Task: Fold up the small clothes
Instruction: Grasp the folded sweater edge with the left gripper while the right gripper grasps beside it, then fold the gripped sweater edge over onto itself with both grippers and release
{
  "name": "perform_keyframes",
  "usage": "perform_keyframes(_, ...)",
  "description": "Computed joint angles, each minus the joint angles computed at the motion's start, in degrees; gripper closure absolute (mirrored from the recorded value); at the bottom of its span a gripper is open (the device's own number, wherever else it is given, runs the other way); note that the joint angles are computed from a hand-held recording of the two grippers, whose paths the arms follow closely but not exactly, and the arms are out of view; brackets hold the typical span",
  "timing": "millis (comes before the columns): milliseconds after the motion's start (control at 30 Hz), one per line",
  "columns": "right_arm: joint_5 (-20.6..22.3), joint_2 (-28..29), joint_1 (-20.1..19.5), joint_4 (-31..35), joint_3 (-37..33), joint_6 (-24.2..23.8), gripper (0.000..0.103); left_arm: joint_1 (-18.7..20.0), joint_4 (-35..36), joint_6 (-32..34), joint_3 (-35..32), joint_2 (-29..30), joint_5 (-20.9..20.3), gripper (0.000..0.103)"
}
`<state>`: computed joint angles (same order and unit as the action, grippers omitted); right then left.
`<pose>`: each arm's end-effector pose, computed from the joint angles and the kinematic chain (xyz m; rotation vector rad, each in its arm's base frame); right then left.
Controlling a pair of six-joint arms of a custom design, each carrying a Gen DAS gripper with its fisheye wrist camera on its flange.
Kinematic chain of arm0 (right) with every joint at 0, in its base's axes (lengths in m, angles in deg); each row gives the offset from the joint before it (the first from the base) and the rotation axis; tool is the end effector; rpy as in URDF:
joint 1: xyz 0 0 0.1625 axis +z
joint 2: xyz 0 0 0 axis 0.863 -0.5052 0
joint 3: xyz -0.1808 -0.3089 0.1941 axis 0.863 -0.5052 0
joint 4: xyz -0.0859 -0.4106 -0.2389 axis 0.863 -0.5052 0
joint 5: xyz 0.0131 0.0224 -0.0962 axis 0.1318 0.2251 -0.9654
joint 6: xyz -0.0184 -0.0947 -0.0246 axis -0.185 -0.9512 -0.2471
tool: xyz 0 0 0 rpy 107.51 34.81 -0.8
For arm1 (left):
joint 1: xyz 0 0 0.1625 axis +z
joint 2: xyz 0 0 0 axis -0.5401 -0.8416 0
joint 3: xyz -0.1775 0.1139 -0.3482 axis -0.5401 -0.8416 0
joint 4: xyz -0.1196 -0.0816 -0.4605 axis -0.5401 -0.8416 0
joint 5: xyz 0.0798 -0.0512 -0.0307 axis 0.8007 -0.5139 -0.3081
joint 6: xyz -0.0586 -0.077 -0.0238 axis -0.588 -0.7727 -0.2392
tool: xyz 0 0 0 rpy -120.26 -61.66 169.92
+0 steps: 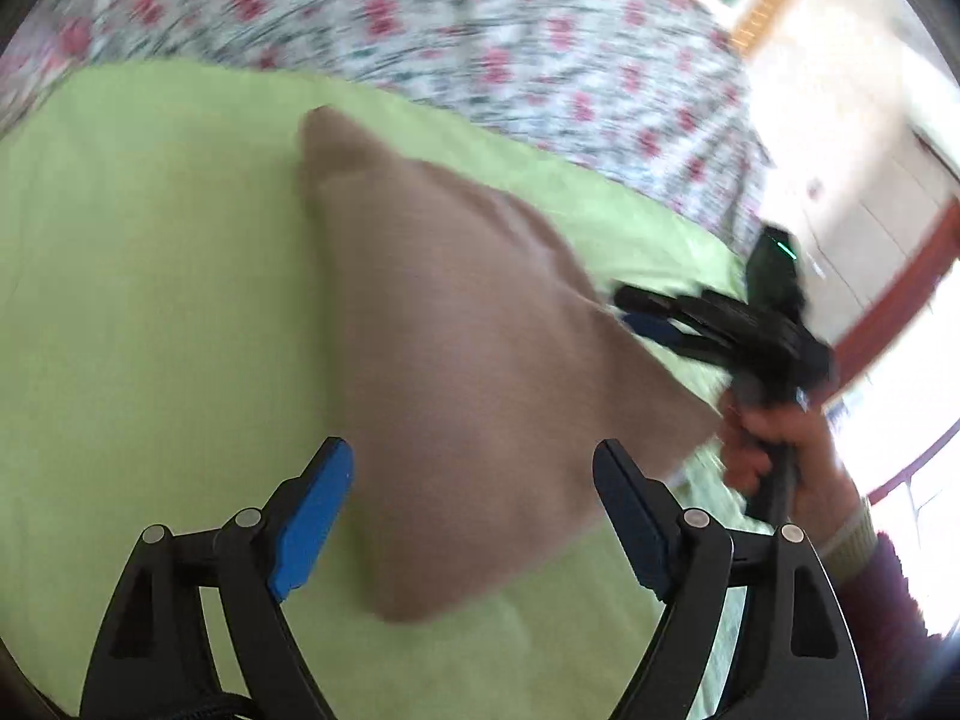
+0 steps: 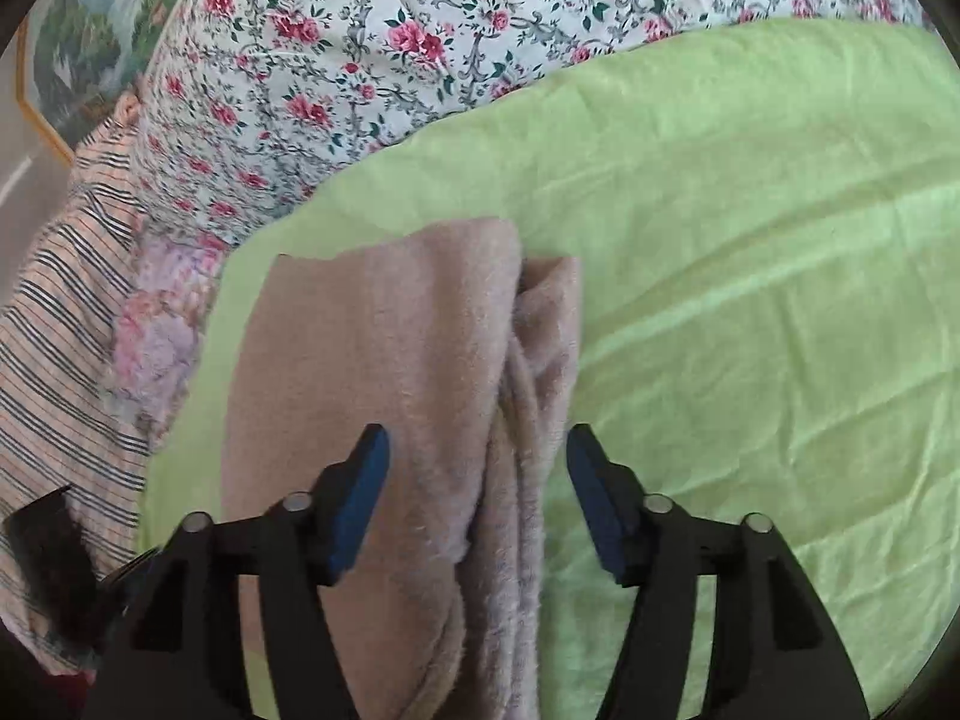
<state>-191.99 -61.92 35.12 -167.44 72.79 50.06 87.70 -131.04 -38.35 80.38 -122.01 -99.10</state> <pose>0.1215 -0.4633 0.2846 -0.4137 -2.4325 1.2507 -0.2546 -0.6126 0.1401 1.0440 2.8992 -0.3147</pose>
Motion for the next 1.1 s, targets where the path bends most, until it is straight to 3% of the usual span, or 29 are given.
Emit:
perform_keyframes(233,6.1,-0.2,-3.9,4.9,-0.7,1.5,0.040,5.3,9.7,-5.5,-15.7,12.5,-5.7,0.020)
perform_keyframes(333,12.2,-1.0,-6.9,5.5,0.3,2.9,0.041,6.4,13.4,-6.0,-19.5,16.2,-8.6,0.014)
perform_keyframes(400,17.1,-1.1,-8.5,4.1,1.4,2.9,0.056,6.2,12.6,-4.1,-19.8,17.0,-8.8,0.014)
perform_keyframes(433,17.7,-0.7,-8.5,3.4,1.6,3.4,0.064,5.9,12.2,-2.5,-19.9,17.4,-8.4,0.023)
perform_keyframes(467,16.6,-0.3,-7.9,2.8,1.6,3.3,0.067,5.9,12.0,-1.3,-19.6,17.4,-8.8,0.039)
perform_keyframes(500,14.8,0.4,-6.6,1.8,1.4,3.2,0.069,6.0,12.4,-1.1,-19.4,17.3,-9.6,0.047)
perform_keyframes(600,13.4,1.7,-3.7,-2.5,1.7,5.0,0.072,5.9,9.6,-0.3,-17.1,15.0,-10.0,0.058)
perform_keyframes(733,13.1,6.7,1.1,-6.5,0.3,5.9,0.073,5.7,10.0,2.1,-12.1,7.4,-8.0,0.058)
perform_keyframes(900,17.7,17.4,5.2,-13.8,-2.5,7.3,0.073,8.4,15.3,6.3,-7.0,-4.4,-4.8,0.058)
perform_keyframes(1033,18.6,24.3,6.2,-14.0,-5.4,9.4,0.073,11.4,18.4,8.1,-4.6,-9.5,-2.1,0.057)
perform_keyframes(1100,16.2,26.6,6.8,-13.1,-6.4,10.0,0.073,12.5,18.9,7.9,-3.8,-10.0,-0.5,0.055)
